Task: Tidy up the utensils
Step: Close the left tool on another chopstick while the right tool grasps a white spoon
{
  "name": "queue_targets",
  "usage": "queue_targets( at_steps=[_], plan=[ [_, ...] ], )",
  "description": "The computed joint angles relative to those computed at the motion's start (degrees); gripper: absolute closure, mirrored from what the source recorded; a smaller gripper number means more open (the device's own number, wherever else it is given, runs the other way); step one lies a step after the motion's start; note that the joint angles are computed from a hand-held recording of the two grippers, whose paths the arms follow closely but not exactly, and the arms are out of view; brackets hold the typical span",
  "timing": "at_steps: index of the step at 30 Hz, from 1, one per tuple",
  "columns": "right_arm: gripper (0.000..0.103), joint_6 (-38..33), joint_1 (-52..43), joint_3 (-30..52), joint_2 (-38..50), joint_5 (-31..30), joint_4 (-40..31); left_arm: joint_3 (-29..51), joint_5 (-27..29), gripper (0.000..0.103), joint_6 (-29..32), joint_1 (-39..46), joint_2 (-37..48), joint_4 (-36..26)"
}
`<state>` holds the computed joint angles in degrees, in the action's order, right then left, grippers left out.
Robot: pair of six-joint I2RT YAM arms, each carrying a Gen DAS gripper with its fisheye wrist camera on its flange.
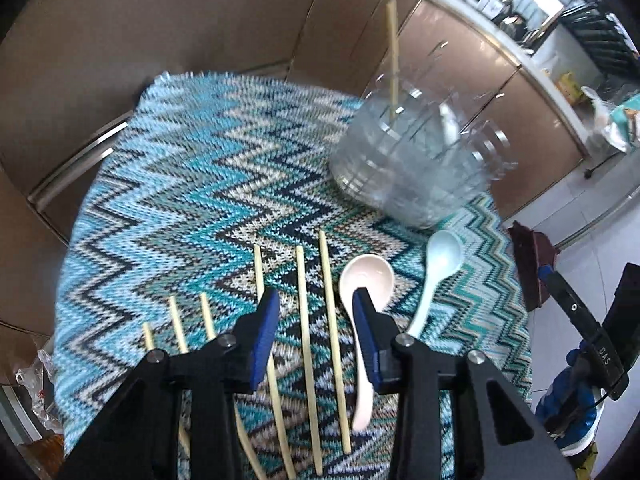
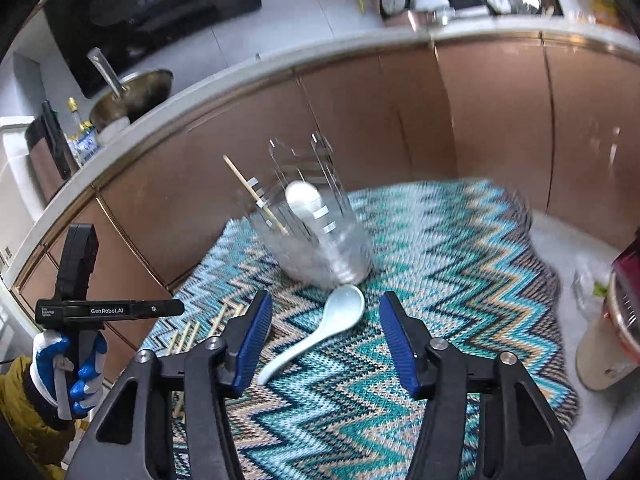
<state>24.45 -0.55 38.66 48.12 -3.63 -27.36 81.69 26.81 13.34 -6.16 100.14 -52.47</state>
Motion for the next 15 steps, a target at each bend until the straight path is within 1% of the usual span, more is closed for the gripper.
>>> queue_targets(
  at_steps=[2,3,6,10,15],
  plan=[
    [0.055,-0.91,-2.95,-0.38,4.09,-4.19,2.69,2.20,-0.64,0.070,-0.86,-0.91,3.03,-0.68],
    [0.056,-1.50,-4.51,-0.15,6.90,-6.39,4.04,3.27,-0.98,0.072,-1.32,-1.29,4.35,-1.03],
    [0.057,-2.70,-7.03,0.91,13.20,-10.11,6.32,6.58,-1.85,0.075,-2.87,-2.06,8.85,-2.09],
    [0.059,-3.95,-8.26,2.59,20.26,-12.14,7.98,8.91,-2.78,0.077,-3.48,-2.64,11.96,-2.73],
    [0.061,-4.67,-9.24,4.75,26.95,-13.89,9.12,10.69,-4.28,0.084,-3.22,-3.60,14.23,-3.54]
  ],
)
